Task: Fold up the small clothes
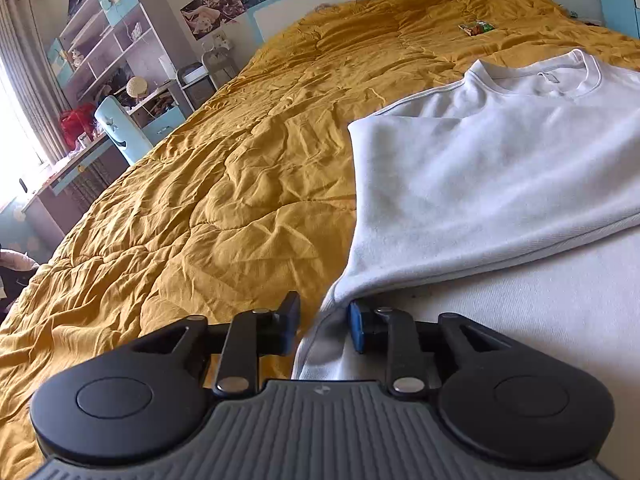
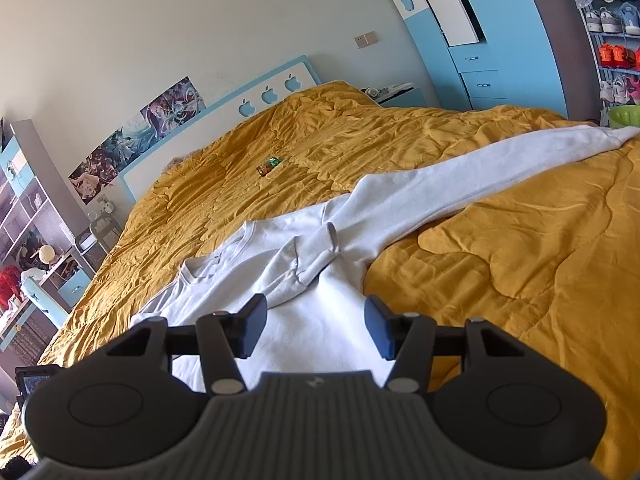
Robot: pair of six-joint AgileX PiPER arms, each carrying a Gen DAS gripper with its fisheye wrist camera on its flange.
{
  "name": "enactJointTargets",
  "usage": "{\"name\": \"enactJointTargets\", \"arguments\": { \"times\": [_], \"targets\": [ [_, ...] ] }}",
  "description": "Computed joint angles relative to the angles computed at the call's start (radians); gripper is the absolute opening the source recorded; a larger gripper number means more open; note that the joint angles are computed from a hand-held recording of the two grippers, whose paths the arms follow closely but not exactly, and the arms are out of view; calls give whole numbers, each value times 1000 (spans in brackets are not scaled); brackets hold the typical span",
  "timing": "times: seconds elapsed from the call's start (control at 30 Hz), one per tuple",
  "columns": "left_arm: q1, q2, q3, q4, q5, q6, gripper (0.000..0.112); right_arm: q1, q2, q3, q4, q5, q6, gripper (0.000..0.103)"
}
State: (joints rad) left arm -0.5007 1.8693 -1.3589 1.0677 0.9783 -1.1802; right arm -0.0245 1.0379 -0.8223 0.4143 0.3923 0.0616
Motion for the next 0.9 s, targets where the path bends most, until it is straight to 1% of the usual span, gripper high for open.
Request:
{"name": "enactJointTargets", "arguments": {
  "times": [0.03,0.07,0.17,0.27,0.33,0.4,0.43,0.5,0.57,0.6,0.63,0.67,0.73,0.8,0.83,0.9],
  "targets": [
    [-6,-6,6,2,18,1,54,-5,-1,3,11,2,-9,51],
    [-8,-16,18,-1,21,2,57,-10,-3,6,18,4,-18,51],
    [-6,-83,75,-43,0,15,58,-32,-2,10,19,2,-32,51],
    [-8,-153,106,-87,-6,18,57,-87,4,13,48,5,-74,52],
    [-22,-220,155,-69,-44,-13,58,-157,9,6,100,29,-142,53],
    [-70,-257,177,-10,-18,-71,59,-241,15,-17,126,65,-196,54],
    [-95,-268,176,18,0,-97,60,-294,14,-25,167,80,-249,55],
    [-131,-294,178,47,2,-143,63,-431,17,-47,286,129,-390,57],
    [-138,-327,173,38,-59,-157,68,-583,46,-83,411,203,-522,57],
    [-137,-340,167,13,-100,-135,70,-658,72,-106,465,248,-573,57],
    [-130,-353,161,-34,-167,-73,72,-730,105,-132,517,293,-618,57],
    [-132,-358,149,-73,-210,-20,72,-792,145,-160,564,334,-653,57],
    [-151,-358,135,-97,-254,5,72,-894,233,-207,668,387,-724,53],
    [-158,-352,108,-166,-305,29,72,-964,345,-264,765,429,-749,53],
    [-153,-349,94,-228,-330,55,72,-986,416,-306,802,457,-743,53],
    [-119,-346,74,-396,-397,145,72,-999,531,-374,837,465,-710,53]
  ]
}}
